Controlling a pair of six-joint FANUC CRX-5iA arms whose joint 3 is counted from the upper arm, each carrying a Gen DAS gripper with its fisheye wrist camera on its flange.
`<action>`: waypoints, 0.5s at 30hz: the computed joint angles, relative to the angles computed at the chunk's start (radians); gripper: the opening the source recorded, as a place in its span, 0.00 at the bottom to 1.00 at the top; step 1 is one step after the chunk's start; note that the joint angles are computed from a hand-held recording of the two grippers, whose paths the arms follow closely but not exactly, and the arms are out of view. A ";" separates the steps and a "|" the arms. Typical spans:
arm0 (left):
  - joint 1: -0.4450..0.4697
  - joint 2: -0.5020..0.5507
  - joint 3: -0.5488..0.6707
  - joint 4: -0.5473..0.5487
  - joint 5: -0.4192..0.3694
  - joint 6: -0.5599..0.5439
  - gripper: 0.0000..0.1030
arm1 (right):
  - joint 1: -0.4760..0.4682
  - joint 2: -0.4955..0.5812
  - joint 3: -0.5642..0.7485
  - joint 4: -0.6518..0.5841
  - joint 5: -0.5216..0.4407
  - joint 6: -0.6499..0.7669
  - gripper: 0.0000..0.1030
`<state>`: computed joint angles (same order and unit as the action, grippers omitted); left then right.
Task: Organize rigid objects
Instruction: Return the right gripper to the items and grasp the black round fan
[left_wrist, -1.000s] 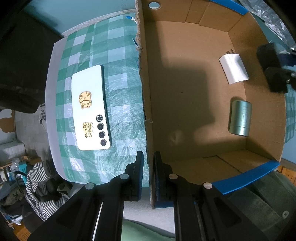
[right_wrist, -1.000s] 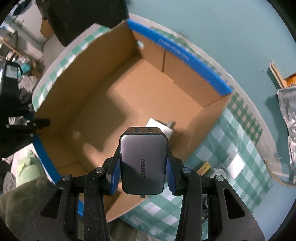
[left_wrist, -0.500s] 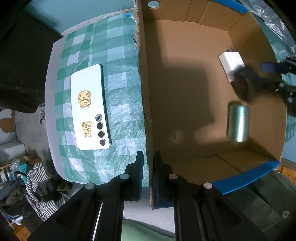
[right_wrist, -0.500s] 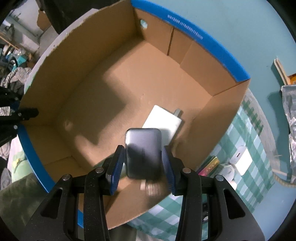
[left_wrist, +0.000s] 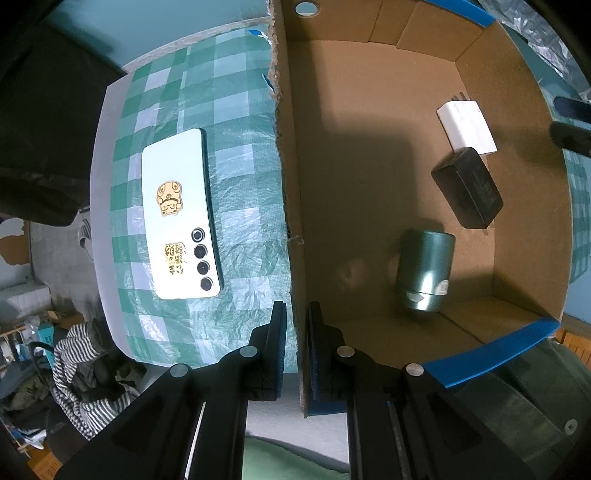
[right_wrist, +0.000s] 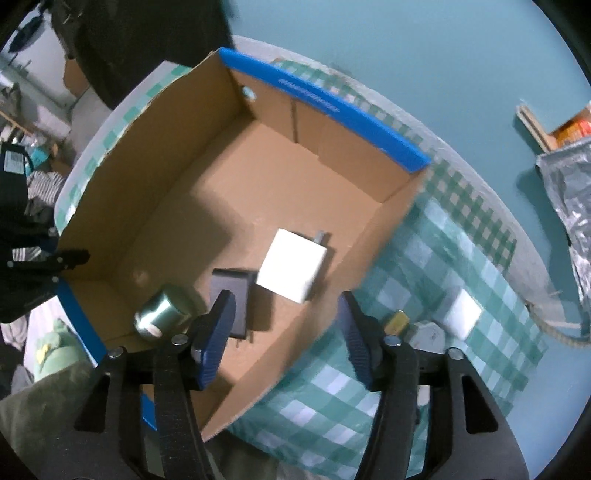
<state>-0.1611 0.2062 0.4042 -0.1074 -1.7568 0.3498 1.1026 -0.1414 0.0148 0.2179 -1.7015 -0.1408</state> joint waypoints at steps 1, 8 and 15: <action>0.000 0.001 0.001 -0.001 -0.001 0.001 0.11 | 0.011 -0.008 -0.003 0.010 -0.004 -0.015 0.59; -0.004 0.006 0.006 -0.004 -0.004 0.001 0.11 | 0.091 -0.065 -0.026 0.044 -0.068 -0.149 0.60; -0.009 0.004 0.006 -0.005 -0.003 -0.004 0.11 | 0.177 -0.141 -0.080 0.021 -0.128 -0.319 0.60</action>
<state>-0.1697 0.2099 0.4098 -0.1129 -1.7598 0.3462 1.2800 -0.2823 -0.0656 0.2386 -1.8290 -0.4598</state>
